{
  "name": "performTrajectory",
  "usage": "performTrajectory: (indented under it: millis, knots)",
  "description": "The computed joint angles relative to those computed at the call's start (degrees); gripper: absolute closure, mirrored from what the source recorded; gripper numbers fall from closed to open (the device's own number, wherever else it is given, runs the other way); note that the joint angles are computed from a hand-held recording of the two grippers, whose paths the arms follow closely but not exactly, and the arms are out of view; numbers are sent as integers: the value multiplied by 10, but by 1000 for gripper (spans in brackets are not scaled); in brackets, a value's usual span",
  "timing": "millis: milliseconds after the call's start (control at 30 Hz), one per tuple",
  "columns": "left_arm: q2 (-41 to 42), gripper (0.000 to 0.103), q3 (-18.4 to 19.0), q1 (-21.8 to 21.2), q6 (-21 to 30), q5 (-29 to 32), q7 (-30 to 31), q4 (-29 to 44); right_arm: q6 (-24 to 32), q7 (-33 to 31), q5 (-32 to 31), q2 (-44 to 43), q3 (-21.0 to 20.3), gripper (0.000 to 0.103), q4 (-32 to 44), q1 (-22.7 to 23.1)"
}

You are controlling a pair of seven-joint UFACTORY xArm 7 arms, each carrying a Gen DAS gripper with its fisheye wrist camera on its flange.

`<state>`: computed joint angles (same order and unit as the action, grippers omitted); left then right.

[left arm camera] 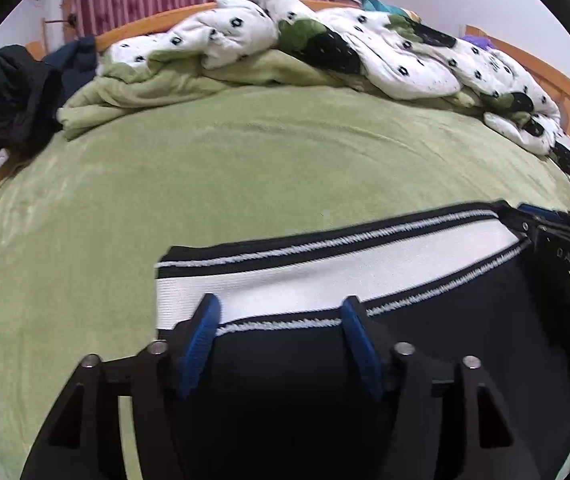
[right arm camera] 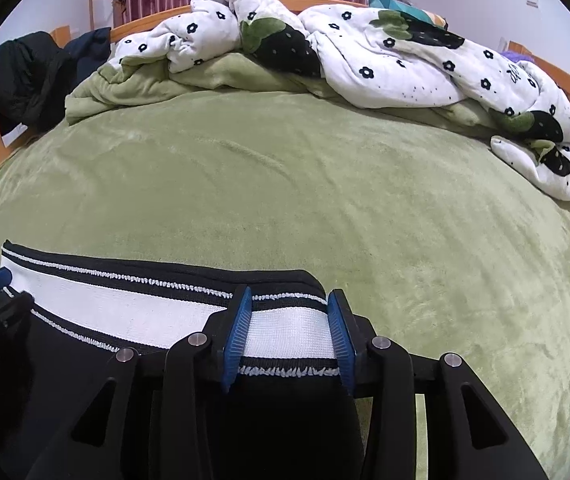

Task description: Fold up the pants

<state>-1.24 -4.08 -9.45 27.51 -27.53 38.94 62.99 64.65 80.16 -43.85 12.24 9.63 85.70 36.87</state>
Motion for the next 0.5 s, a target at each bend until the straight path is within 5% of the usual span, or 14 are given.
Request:
performTrajectory:
  millis: [433,500]
  knots:
    - [-8,36,5,3,2,-42,26,-1,-10,-3,6,-9,2,63,11,0]
    - [1,35,4,4,7,-19,9,5,-21,-2,1,-4,3,56,8,1]
